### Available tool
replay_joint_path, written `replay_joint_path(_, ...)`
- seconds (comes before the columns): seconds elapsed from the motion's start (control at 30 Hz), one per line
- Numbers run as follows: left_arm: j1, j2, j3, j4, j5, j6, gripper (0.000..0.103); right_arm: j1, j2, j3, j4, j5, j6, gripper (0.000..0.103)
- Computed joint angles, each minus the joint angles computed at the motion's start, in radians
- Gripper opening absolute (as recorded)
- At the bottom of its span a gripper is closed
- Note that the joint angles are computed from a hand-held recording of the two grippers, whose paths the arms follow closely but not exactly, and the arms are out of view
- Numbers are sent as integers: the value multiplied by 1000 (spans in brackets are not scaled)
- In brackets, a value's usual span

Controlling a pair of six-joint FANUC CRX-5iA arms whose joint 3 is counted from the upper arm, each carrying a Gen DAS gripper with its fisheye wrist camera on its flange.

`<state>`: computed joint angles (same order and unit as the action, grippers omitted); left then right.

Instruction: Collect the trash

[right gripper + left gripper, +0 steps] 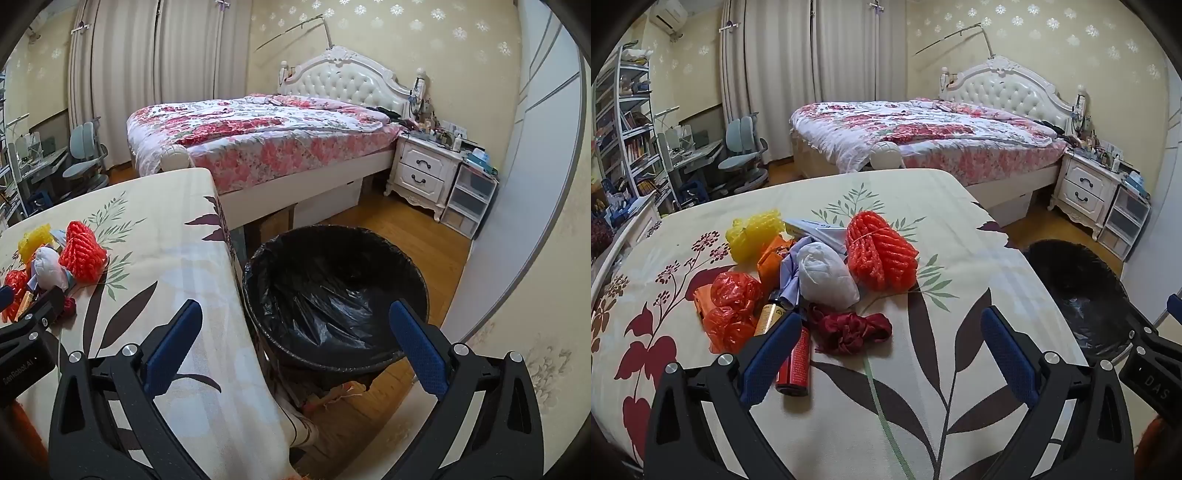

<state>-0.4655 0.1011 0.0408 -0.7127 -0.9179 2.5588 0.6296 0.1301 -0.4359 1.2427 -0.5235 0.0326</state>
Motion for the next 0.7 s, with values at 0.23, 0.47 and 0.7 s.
replay_joint_path(0.23,-11,-3,6,-10,-15,-6,97,5,2,7,-27,-4,22,99)
replay_joint_path(0.47,-28,3,14,-31,-33,6,97,6,2,9,-26,-7,22,99)
replay_joint_path(0.7,-7,-7,5,-12,-22,-8,96,6,2,10,-20,-6,19,99)
